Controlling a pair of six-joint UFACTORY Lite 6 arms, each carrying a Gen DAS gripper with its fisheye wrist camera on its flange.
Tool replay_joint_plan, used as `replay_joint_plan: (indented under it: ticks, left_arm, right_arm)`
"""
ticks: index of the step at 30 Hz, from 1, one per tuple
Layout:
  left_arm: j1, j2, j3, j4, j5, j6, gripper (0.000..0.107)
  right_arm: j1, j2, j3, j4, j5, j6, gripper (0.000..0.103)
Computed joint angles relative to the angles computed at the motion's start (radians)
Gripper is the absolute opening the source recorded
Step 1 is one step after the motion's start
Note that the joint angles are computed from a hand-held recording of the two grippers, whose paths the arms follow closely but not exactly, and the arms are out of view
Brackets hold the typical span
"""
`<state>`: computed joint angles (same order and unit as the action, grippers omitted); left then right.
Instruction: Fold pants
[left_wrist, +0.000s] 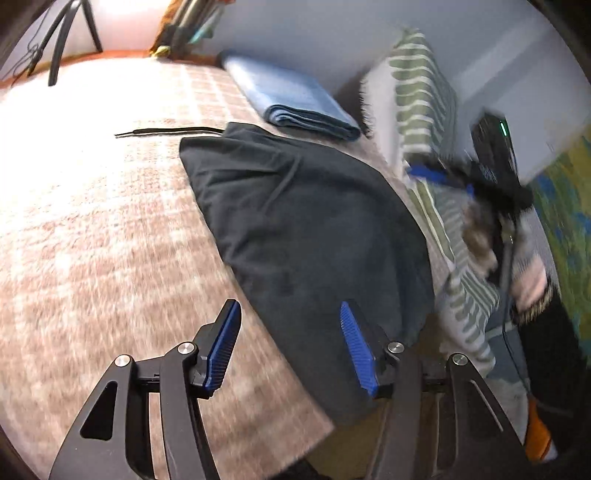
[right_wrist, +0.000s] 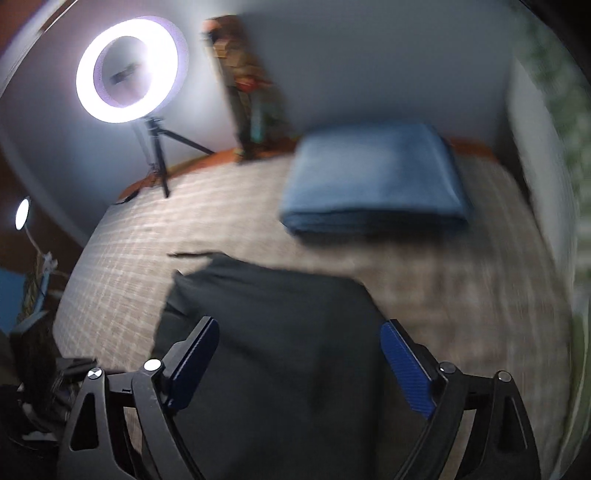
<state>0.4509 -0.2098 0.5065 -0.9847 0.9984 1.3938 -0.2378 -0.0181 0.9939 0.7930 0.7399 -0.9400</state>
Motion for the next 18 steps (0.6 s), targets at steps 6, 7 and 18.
replay_joint_plan:
  ticks: [6,7,18]
  left_arm:
    - [-0.083,0.158,0.084,-0.063,-0.079,-0.046,0.055]
    - [-0.092,0.176,0.093,-0.069,-0.086,-0.049,0.055]
    - [-0.131,0.242,0.122,-0.096,-0.123,-0.046,0.056]
  right_arm:
    - [-0.179,0.131,-0.005,0.072,0.127,-0.151,0.096]
    - [-0.201,0.157,-0.009,0.085,0.143,-0.179,0.096]
    - [-0.282,0.302,-0.022,0.156,0.248,-0.354,0.095]
